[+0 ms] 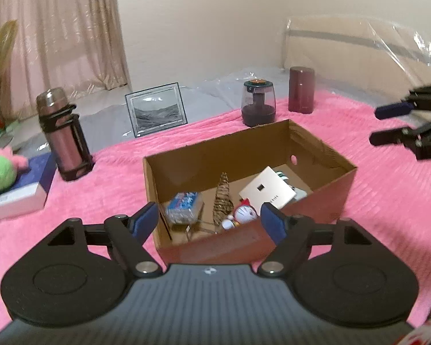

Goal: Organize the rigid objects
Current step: 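Withdraw both tools from the box toward the remote and binder clip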

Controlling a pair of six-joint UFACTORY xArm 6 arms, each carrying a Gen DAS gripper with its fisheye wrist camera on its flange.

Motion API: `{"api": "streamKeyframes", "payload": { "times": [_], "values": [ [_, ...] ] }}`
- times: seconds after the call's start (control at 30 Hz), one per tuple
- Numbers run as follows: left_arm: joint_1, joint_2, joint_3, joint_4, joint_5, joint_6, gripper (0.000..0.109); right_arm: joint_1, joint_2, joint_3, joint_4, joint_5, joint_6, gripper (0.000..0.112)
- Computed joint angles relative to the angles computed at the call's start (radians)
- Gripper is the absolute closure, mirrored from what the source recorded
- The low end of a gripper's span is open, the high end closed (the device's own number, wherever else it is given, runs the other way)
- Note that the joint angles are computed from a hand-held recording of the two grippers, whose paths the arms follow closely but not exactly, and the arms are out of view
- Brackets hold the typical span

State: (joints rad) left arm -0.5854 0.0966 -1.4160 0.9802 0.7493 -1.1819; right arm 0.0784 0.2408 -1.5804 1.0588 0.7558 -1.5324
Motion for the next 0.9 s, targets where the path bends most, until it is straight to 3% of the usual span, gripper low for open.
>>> {"api": "streamKeyframes", "payload": {
  "times": [0.17, 0.33, 0.5, 0.9],
  "values": [
    [-0.082, -0.075, 0.095, 0.073, 0.07, -0.166, 0.03, -0.021, -0.147, 0.201, 0.08, -0.011, -0.054, 0.052],
    [-0.162, -0.102, 0.147, 0.1, 0.148, -0.283, 0.029, -0.033, -0.245, 0.351, 0.096, -0.019, 0.027, 0.039],
    [-0.215, -0.122, 0.191, 0.101, 0.193, -0.36, 0.024, -0.046, -0.305, 0.447, 0.083, -0.023, 0.151, 0.038],
    [-0.257, -0.121, 0.24, 0.048, 0.233, -0.414, 0.015, -0.064, -0.372, 0.564, 0.093, -0.07, 0.216, 0.037]
  ]
}}
